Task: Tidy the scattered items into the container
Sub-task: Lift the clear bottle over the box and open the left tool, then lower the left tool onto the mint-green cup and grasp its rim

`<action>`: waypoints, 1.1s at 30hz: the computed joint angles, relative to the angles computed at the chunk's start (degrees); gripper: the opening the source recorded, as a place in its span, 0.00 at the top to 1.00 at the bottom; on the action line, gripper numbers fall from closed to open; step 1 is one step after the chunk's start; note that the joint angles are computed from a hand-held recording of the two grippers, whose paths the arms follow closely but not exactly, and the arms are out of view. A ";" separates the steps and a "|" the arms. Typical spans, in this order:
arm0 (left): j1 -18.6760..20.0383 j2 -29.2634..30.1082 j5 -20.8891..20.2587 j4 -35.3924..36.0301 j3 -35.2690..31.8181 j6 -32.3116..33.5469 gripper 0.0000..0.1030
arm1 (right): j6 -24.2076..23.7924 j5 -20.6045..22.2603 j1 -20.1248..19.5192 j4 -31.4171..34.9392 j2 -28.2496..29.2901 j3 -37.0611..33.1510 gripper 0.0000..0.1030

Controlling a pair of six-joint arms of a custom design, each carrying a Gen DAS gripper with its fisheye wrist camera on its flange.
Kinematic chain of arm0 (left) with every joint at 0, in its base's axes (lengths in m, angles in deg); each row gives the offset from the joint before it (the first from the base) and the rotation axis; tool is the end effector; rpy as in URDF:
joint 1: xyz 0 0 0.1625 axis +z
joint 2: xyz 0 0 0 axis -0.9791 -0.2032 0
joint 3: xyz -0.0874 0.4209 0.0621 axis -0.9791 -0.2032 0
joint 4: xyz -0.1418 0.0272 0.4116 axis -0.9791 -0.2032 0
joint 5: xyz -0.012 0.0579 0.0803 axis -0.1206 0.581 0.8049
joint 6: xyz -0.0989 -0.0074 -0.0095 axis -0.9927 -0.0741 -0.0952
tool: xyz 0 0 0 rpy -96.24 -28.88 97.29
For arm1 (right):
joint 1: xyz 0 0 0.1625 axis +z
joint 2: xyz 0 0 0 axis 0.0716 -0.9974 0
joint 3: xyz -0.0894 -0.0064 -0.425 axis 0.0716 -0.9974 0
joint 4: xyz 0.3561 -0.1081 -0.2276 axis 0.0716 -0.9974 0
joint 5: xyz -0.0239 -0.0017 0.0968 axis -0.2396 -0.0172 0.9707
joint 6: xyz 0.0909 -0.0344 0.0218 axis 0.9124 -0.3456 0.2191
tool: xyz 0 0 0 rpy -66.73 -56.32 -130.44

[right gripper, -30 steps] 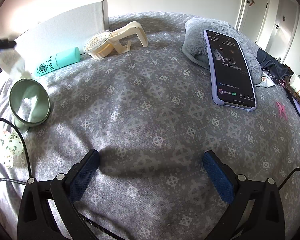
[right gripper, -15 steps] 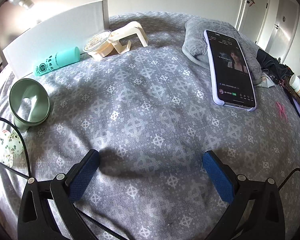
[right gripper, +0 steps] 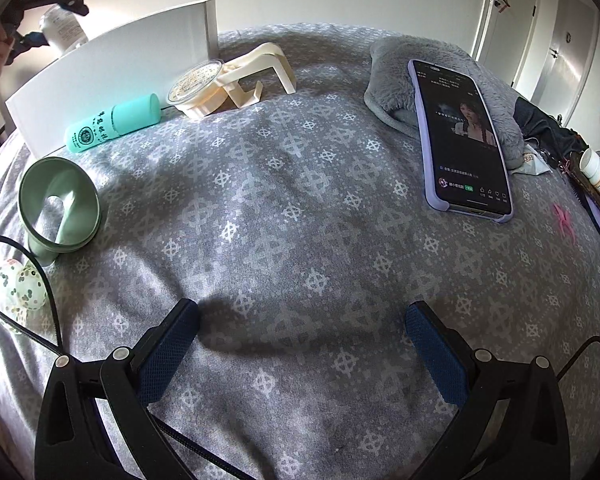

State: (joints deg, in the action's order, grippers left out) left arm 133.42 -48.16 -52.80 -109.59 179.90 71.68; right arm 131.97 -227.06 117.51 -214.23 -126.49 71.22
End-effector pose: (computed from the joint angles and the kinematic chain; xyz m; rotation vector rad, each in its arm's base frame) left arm -0.2189 -0.6294 0.1858 0.7692 2.5600 -0.8902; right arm 0.2251 -0.2913 0.0163 -0.4446 -1.9501 0.9249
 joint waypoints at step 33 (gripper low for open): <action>0.35 -26.92 -2.17 23.09 28.39 -1.73 0.02 | 0.72 -0.10 -0.04 1.12 -0.07 0.04 0.00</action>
